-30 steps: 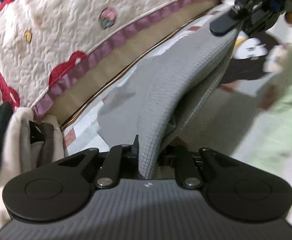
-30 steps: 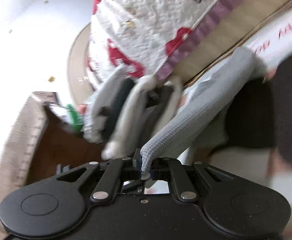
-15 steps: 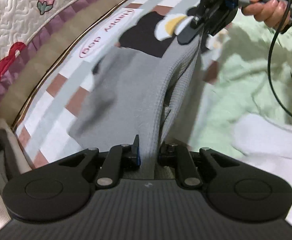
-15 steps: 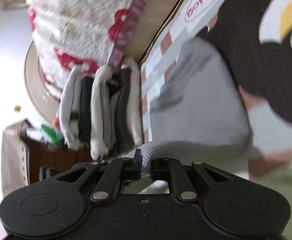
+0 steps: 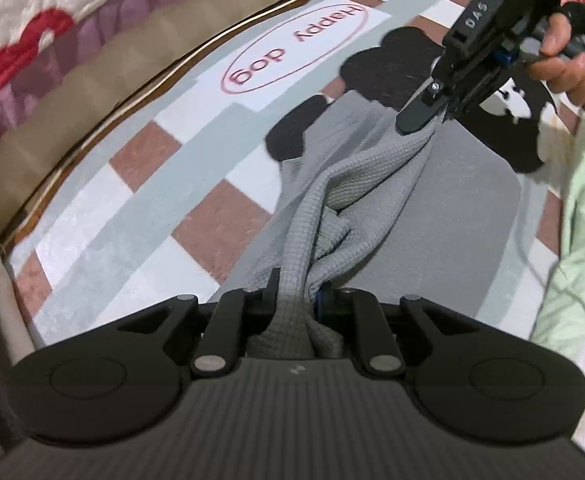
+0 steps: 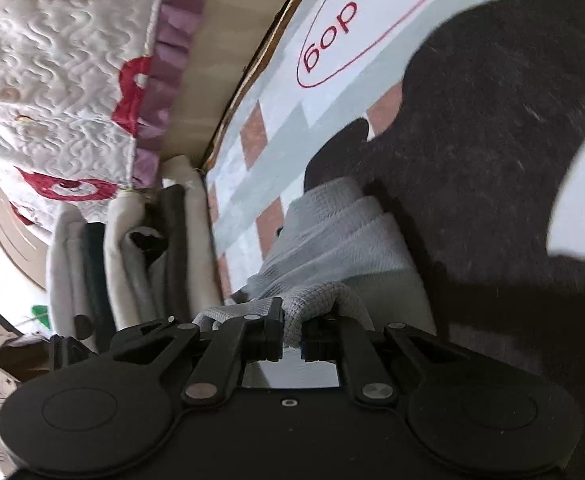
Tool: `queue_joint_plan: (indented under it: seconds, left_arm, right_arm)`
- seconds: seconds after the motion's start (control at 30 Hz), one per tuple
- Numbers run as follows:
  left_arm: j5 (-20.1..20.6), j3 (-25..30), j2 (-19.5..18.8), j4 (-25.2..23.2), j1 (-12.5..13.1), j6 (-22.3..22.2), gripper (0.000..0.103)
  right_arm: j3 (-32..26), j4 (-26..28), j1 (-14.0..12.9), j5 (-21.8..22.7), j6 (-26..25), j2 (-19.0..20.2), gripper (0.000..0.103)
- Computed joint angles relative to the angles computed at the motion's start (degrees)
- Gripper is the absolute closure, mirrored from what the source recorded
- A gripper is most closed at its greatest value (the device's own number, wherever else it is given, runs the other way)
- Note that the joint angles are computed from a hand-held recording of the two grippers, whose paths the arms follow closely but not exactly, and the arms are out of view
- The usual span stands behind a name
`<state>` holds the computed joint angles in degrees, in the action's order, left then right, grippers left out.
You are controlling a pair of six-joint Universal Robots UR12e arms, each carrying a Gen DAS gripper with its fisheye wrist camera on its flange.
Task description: Fold clothes
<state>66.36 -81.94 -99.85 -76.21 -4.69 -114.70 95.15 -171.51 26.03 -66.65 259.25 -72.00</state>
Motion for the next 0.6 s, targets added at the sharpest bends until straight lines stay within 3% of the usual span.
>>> queue_joint_plan:
  seconds: [0.13,0.23,0.37,0.43,0.57,0.6]
  left_arm:
    - [-1.3,0.0,-0.5,0.5,0.6,-1.1,0.085]
    - [-0.2,-1.6,0.2,5.0,0.5,-5.6,0.081]
    - [-3.4,-1.9,0.6,6.5,1.6,-10.3,0.075]
    - [-6.3,-3.6,2.1,9.8,2.8,-13.4,0.073]
    - [-11.5,-10.0,6.8,22.8,5.3,-17.9,0.068]
    - [-12.9,-10.7,7.6,23.3,5.7,-18.3,0.068]
  right_arm:
    - [-0.8,1.7,-0.5,0.8,-1.2,0.7,0.093]
    - [-0.9,2.1,-0.6,0.8,0.0,1.0,0.093]
    - [-1.1,2.6,-0.5,0.4,1.0,1.1,0.092]
    - [-1.2,2.1,-0.6,0.6,1.5,1.2,0.092]
    - [-1.7,4.9,-0.7,0.8,0.7,1.1,0.092]
    - [-1.8,5.1,-0.7,0.7,0.9,1.1,0.092]
